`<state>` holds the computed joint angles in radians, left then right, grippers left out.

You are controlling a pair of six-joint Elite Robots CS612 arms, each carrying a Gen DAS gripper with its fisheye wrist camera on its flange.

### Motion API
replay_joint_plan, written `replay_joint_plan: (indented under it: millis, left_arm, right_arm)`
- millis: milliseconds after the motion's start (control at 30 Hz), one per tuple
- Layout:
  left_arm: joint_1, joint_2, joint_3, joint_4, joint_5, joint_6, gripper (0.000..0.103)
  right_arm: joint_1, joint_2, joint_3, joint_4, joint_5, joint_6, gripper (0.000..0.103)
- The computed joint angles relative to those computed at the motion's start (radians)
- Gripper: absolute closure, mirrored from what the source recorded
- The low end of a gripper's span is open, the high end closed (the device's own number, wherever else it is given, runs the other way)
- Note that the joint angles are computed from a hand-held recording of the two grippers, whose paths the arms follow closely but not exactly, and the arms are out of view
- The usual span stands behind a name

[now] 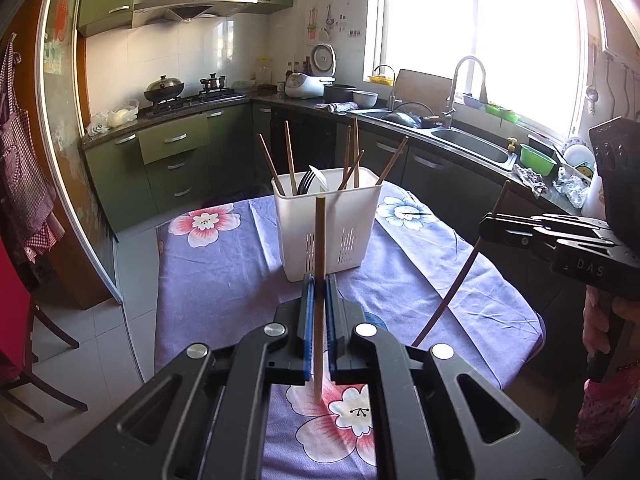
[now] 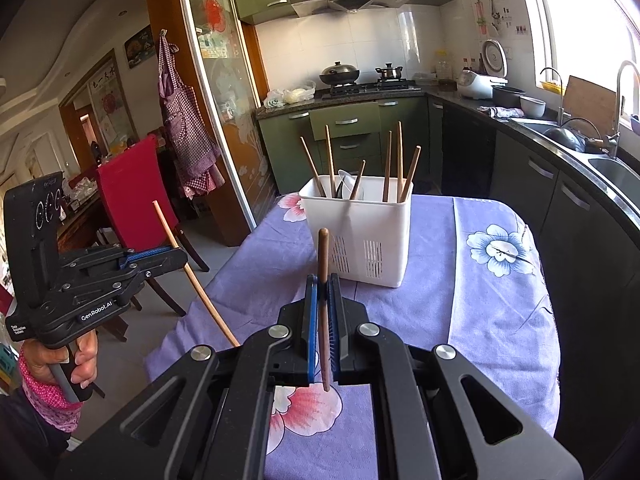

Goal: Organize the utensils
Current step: 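Carry both held chopsticks up over the white holder with both grippers, then lower both chopsticks into the holder and open both grippers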

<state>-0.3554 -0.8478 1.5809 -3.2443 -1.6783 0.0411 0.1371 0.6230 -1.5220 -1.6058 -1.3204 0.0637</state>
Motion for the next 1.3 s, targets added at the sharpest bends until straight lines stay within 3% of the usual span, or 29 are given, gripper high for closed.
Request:
replay_joint_plan:
  millis: [233, 433, 667, 867, 1033, 1300]
  left_arm:
    - [0.001, -0.006, -0.047, 0.035, -0.037, 0.003, 0.098]
    - [-0.003, -0.006, -0.123, 0.074, -0.054, 0.025, 0.098]
    - [-0.008, 0.013, -0.233, 0.034, -0.027, 0.031, 0.098]
    - [-0.009, 0.074, -0.361, 0.048, -0.008, 0.022, 0.098]
    - [-0.009, 0.145, -0.474, 0.139, 0.009, 0.022, 0.098]
    - [-0.001, 0.223, -0.578, 0.27, 0.005, 0.026, 0.097]
  right_arm:
    - [-0.001, -0.041, 0.041, -0.037, -0.007, -0.018, 0.097]
    - [-0.014, -0.113, 0.116, -0.116, 0.002, 0.0, 0.097]
    - [-0.029, -0.209, 0.249, -0.253, -0.021, 0.028, 0.097]
    - [-0.04, -0.287, 0.405, -0.342, -0.046, 0.047, 0.097]
    - [-0.049, -0.336, 0.539, -0.374, -0.029, 0.059, 0.097]
    - [-0.056, -0.356, 0.641, -0.376, 0.008, 0.053, 0.097]
